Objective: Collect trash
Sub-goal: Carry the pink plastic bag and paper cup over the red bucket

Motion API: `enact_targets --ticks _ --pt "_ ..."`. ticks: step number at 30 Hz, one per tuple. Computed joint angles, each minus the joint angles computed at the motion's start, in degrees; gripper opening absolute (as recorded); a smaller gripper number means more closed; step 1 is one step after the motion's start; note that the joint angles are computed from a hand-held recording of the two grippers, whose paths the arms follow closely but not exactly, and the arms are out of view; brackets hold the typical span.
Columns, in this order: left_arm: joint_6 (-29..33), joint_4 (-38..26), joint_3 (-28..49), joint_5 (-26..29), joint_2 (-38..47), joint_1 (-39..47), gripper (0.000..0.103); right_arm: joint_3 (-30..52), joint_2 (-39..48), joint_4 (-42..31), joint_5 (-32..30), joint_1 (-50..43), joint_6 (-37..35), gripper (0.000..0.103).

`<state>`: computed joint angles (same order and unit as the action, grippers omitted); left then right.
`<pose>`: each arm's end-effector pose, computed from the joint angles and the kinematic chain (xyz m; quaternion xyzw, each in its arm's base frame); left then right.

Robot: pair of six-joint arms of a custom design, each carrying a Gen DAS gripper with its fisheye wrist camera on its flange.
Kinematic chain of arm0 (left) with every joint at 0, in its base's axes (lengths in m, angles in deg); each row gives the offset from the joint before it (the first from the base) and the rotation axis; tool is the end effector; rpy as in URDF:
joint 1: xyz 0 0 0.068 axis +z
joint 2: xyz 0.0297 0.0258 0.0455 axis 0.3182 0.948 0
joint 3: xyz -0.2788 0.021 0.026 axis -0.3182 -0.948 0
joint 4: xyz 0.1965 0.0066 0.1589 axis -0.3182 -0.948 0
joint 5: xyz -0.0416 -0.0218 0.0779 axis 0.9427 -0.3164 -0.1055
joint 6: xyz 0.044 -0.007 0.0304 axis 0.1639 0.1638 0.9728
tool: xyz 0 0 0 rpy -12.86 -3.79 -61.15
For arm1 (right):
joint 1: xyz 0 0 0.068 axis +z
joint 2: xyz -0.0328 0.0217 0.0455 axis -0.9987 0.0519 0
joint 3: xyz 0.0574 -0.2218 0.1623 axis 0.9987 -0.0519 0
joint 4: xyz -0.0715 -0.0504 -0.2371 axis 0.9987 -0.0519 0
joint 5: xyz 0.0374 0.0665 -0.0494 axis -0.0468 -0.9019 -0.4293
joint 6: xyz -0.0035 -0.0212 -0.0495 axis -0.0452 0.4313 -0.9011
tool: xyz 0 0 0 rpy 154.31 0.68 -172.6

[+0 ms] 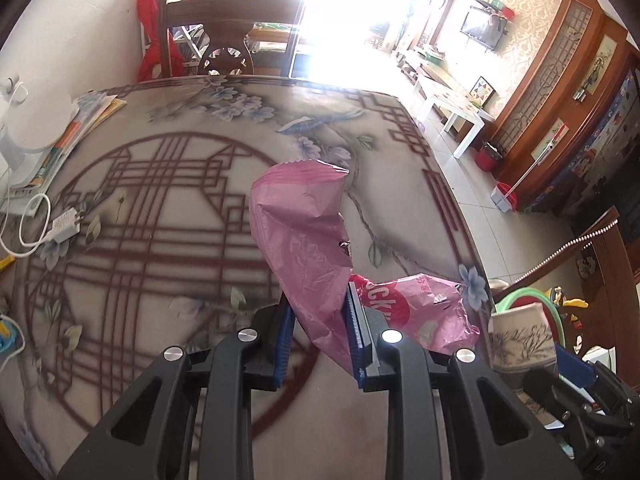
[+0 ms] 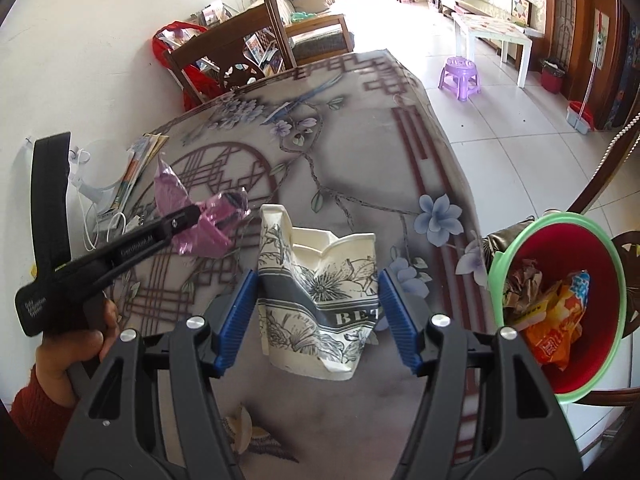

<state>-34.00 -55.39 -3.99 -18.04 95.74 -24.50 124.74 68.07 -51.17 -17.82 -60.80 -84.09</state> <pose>0.1819 -0.1456 0.0729 -0.3238 0.8972 -0.0109 0.3001 0.2744 0.1498 0.1095 -0.2932 0.9014 0.2289 0.2215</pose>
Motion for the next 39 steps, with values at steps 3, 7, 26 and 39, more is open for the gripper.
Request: enact_targets --ticks 3,7,26,39 --pt "-2.7 -2.5 1.2 -0.9 0.0 -3.4 0.022 -3.1 -2.8 1.2 -0.3 -1.0 0.3 0.061" --pt "-3.5 -4.7 3.7 -1.4 0.8 -6.2 0.022 -6.0 -4.9 2.1 -0.7 -3.0 0.5 0.061" --pt "3.2 -7.8 16.6 -1.5 6.3 -9.6 0.022 -12.0 -10.2 1.8 -2.2 -15.8 -3.1 0.061" --pt "6.6 -9.0 23.3 -0.9 10.1 -10.3 0.022 -11.3 -9.3 1.0 -3.1 -21.8 -5.4 0.061"
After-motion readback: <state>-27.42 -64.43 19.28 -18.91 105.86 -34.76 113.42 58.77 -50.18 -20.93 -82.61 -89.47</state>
